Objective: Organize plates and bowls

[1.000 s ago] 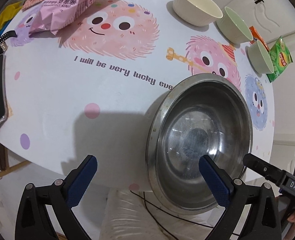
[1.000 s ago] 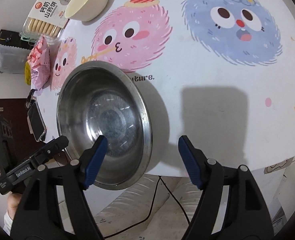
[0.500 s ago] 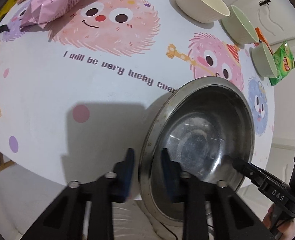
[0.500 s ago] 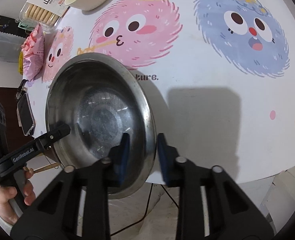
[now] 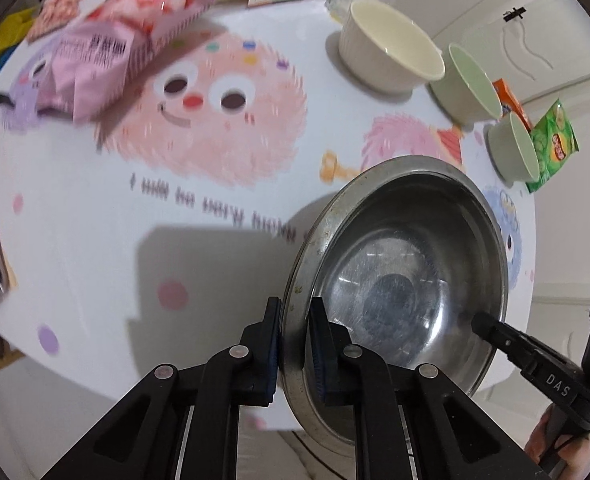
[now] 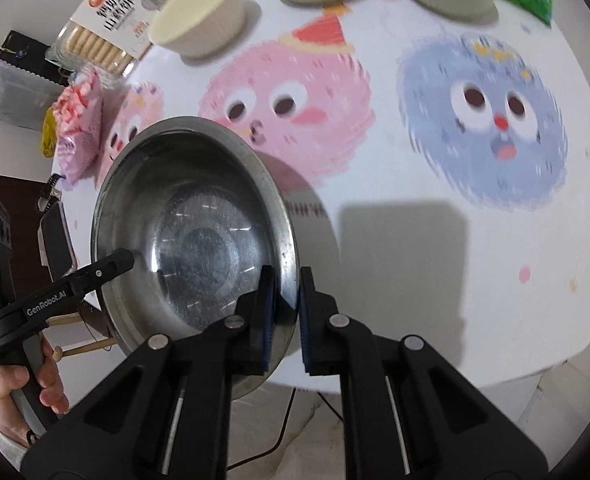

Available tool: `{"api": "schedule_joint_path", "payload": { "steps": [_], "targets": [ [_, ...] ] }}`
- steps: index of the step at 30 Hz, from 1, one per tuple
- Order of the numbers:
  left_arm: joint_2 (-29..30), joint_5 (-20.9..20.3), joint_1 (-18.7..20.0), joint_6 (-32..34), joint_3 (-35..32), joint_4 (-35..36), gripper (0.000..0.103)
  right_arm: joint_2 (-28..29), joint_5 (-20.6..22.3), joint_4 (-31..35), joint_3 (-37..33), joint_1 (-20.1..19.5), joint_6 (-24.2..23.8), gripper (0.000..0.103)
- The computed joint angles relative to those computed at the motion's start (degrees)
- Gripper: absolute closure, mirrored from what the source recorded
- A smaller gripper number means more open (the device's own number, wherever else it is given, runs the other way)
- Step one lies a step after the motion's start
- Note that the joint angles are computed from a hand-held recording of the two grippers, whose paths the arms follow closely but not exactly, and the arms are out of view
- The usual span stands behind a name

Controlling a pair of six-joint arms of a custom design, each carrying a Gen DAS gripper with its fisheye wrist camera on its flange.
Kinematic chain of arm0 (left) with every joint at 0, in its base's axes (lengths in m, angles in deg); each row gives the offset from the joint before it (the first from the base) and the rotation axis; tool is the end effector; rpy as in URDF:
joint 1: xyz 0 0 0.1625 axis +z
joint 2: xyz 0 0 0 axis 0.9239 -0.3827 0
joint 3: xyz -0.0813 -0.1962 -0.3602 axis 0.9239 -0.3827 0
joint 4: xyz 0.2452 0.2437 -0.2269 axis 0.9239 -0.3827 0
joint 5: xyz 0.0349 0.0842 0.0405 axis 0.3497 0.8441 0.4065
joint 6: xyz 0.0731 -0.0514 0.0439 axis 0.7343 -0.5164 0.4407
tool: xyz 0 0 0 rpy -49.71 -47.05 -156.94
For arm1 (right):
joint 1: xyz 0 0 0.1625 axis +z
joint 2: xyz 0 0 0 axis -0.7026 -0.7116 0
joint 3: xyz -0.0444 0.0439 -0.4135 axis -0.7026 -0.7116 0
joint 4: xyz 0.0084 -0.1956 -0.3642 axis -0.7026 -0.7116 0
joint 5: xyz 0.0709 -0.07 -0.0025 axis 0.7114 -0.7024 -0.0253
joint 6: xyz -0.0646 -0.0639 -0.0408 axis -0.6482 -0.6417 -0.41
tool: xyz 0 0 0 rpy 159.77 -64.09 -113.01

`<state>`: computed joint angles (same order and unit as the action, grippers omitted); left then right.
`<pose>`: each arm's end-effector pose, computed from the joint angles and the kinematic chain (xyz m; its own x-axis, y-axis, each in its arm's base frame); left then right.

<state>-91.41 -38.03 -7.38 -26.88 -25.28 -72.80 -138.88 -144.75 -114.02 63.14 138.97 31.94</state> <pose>-0.2364 -0.7574 0.0870 -0.8625 0.2501 -0.4400 0.2210 0.9682 0.1173 0.1320 -0.6488 0.2216 -0.8216 0.4283 0.3763 0.2846 0.8800 -0.3803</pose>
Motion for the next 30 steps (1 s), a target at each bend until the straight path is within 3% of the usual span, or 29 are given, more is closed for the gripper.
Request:
{"api": "schedule_joint_path", "payload": {
  "steps": [8,23,25,27,28,29,30],
  "targets": [
    [5.72,4.21,0.98,3.13,-9.93,2.53,0.090,6.13,-1.45,-0.53,-8.04,-0.04,-2.80,0.089],
    [9.10,5.48,1.64,3.78,-14.83,5.81,0.086,9.19,-2.28,0.91,-10.90,-0.47,-1.79,0.089],
    [9.12,6.57,1.42,3.77,-14.60,5.78,0.075,9.12,-2.55,1.12,-10.86,-0.32,-1.18,0.087],
    [8.43,6.97,1.36,4.19,-13.41,4.75,0.047,9.15,-3.43,1.54,-10.89,0.03,-0.85,0.071],
    [8.15,7.00,1.39,4.35,-13.09,4.34,0.026,9.02,-3.94,1.81,-10.82,0.17,-0.65,0.065],
    [7.53,6.70,1.42,4.77,-12.28,3.32,0.019,8.68,-4.67,1.85,-10.49,0.40,-0.24,0.054],
    [6.91,6.63,1.36,5.31,-11.55,2.45,0.018,8.34,-5.14,1.76,-10.15,0.55,0.05,0.048]
  ]
}}
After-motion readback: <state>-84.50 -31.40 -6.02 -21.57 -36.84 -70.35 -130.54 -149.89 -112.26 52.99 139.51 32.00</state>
